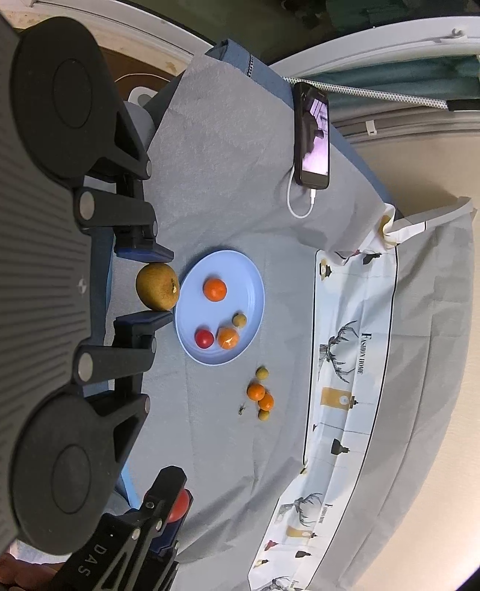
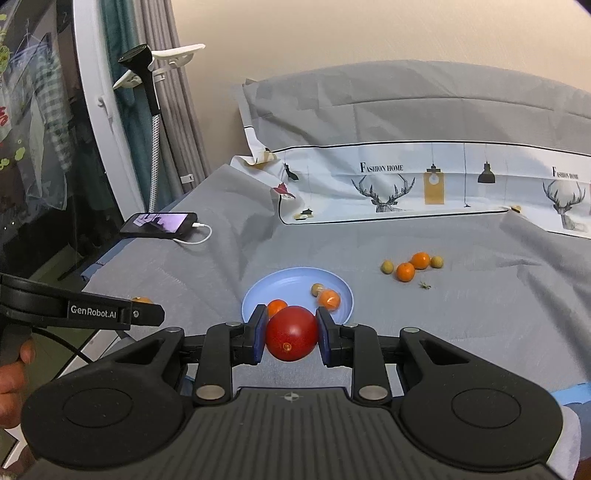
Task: Organize fruits
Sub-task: 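Carry the brownish fruit with the left tool toward the plate while the right tool carries the tomato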
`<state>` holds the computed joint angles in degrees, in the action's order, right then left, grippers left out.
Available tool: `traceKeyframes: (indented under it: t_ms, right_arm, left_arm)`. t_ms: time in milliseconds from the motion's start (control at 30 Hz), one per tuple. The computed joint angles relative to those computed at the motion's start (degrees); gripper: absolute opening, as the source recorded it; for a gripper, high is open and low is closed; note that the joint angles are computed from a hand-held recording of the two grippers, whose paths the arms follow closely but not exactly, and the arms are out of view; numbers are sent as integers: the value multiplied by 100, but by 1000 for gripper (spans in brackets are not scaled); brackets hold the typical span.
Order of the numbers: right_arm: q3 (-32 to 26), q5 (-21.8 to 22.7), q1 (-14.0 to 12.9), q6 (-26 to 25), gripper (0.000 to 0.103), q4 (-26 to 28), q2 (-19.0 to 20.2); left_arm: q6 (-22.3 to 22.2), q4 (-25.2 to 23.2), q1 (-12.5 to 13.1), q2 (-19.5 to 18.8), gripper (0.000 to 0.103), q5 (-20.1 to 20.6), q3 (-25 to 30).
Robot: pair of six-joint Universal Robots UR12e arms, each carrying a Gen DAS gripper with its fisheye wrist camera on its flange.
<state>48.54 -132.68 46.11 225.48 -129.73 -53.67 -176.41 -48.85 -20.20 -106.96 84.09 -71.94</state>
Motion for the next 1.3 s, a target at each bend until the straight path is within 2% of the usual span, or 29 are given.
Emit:
traceKeyframes:
  t_ms: [533,1300]
  right_arm:
    - [-3,78,-27,46,29,84,-5]
    - [8,256,-93,298,29,288,-1]
  left_arm:
    - [52,-18,-68,-68,31,323,99]
    - [145,-209,-116,-267,31,398,329]
